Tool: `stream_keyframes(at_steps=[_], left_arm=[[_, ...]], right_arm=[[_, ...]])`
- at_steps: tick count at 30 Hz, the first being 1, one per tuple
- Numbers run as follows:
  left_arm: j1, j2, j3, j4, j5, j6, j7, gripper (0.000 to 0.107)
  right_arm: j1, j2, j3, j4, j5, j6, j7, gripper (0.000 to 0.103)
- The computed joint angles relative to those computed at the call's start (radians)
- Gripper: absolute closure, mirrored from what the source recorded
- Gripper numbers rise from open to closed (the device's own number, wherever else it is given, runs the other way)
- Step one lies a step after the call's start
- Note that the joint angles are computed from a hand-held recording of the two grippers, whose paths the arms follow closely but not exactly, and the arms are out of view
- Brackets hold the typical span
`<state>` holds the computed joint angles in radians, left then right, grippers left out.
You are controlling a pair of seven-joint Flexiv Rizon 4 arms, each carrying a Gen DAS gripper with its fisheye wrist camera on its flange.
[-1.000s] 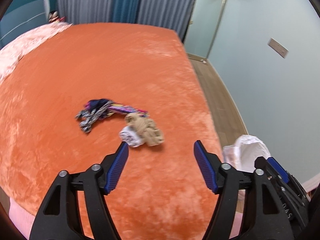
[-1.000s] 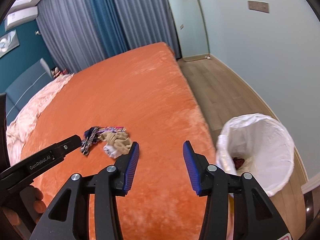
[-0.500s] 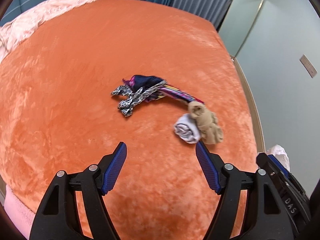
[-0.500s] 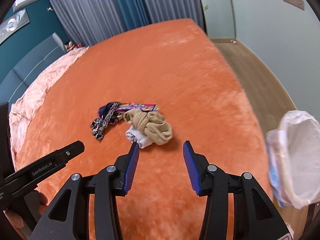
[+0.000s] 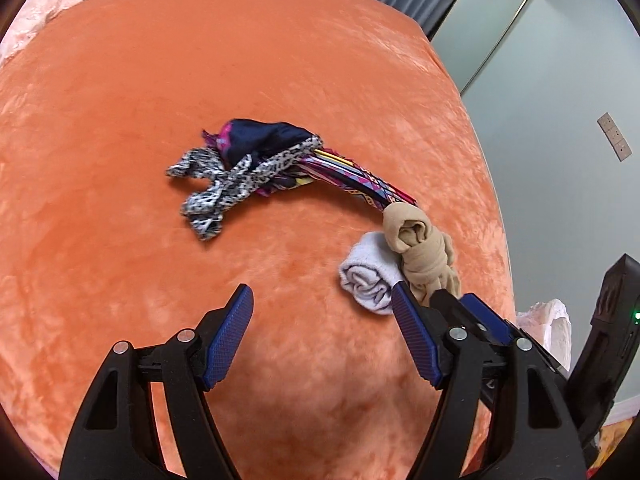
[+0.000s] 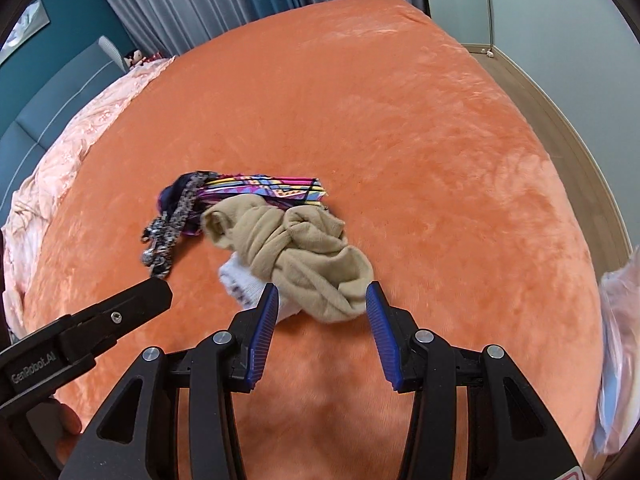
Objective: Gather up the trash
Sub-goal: 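Grasp the beige knotted stocking with the right tool while the left tool grasps the white sock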
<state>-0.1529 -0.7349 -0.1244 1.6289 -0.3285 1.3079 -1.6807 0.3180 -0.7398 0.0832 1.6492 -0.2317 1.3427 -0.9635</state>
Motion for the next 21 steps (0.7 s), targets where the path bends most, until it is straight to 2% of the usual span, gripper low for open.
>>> stream_keyframes(at_steps=[3,5,6,10,15,17,19,21], left_arm=[[0.011,-0.030,-0.022,-0.030,-0.014,-0.012,0.010,0.039],[0.018,-0.047,-0.034,-0.050,-0.024,-0.021,0.018,0.039],[0.020,-0.058,-0.040,-0.063,-0.029,-0.029,0.023,0.039],[0.008,-0.089,-0.039,-0.114,-0.030,-0.058,0.033,0.039],[-0.019,-0.139,-0.041,-0.196,-0.026,-0.101,0.046,0.039],[-0.038,-0.158,-0.021,-0.230,-0.013,-0.128,0.039,0.039],[-0.075,-0.180,0.028,-0.273,0.017,-0.165,0.001,0.046],[-0.097,-0.189,0.063,-0.295,0.048,-0.188,-0.031,0.057]], right_arm=[[-0.026,-0.036,0.023,-0.044,0.017,-0.017,-0.014,0.058],[-0.057,-0.059,0.062,-0.071,0.039,-0.030,-0.042,0.073],[-0.072,-0.068,0.083,-0.081,0.053,-0.031,-0.061,0.091],[-0.096,-0.062,0.110,-0.077,0.102,-0.019,-0.090,0.094],[-0.087,-0.016,0.075,-0.016,0.128,0.035,-0.066,0.094],[-0.087,-0.001,0.064,0.004,0.129,0.045,-0.056,0.094],[-0.078,0.021,0.042,0.035,0.123,0.063,-0.038,0.094],[-0.068,0.043,0.021,0.067,0.112,0.078,-0.021,0.094]])
